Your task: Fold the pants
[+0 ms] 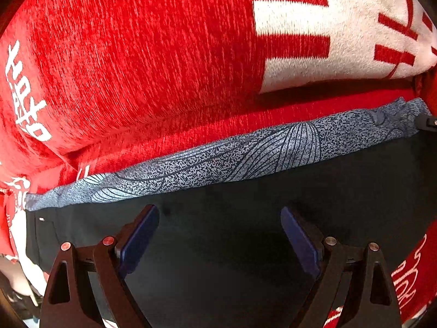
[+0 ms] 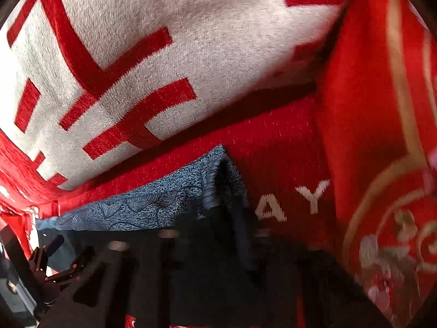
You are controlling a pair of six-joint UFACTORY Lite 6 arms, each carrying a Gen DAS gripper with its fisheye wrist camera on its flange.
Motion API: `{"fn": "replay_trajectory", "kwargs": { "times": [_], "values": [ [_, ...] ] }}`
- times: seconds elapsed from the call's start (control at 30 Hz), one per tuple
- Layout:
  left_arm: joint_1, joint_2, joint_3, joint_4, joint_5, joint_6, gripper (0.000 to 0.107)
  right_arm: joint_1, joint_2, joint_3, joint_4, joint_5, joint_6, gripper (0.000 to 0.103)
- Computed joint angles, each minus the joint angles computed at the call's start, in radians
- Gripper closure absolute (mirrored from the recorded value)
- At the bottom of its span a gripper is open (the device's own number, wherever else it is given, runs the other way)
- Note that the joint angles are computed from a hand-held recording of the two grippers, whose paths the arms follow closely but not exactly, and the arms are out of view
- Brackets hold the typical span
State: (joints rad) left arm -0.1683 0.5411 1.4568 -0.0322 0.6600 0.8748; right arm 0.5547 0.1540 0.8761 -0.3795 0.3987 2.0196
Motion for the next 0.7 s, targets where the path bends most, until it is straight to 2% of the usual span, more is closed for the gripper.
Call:
{"fn": "replay_trajectory", "kwargs": {
  "times": [0.07,0.13,0.2,0.23,0.3,0.33,0.37,0.43,0.5,0.57,0.7],
  "values": [
    [-0.001,0.01,0.009,-0.012,0.004,-0.004,0.016,0.01,-0.007,0.03,-0.09,0.053,0.04,0.095],
    [-0.011,0.022,0.023,-0.001,0.001,-0.03,0.016,-0.003,0.015,0.059,-0.093,0.079,-0.008,0.095],
    [-0.025,0.054,0.044,0.0,-0.019,-0.06,0.012,-0.049,0.05,0.038,-0.047,0.013,-0.051,0.094],
    [-0.028,0.068,0.053,-0.002,-0.031,-0.067,0.006,-0.069,0.074,0.03,-0.003,-0.021,-0.087,0.091],
    [-0.026,0.11,0.121,0.004,0.014,-0.091,0.004,-0.078,0.043,-0.026,0.0,-0.068,-0.034,0.092],
    [-0.019,0.126,0.156,0.002,0.046,-0.093,0.004,-0.062,0.019,-0.028,-0.018,-0.04,0.011,0.084],
    [-0.01,0.127,0.176,-0.005,0.054,-0.083,0.004,-0.029,-0.017,-0.025,-0.036,0.02,0.062,0.065],
    [0.013,0.119,0.203,-0.055,0.059,-0.017,0.004,0.046,-0.043,0.026,-0.055,0.169,0.127,0.049],
    [0.021,0.138,0.246,-0.067,0.055,0.001,0.004,0.117,-0.037,0.106,-0.077,0.296,0.135,0.049],
    [0.011,0.191,0.3,-0.014,0.045,-0.061,0.004,0.153,-0.021,0.168,-0.091,0.352,0.121,0.05],
    [0.016,0.3,0.387,0.03,0.029,-0.129,0.004,0.168,0.044,0.211,-0.047,0.298,0.064,0.05]
  ]
}}
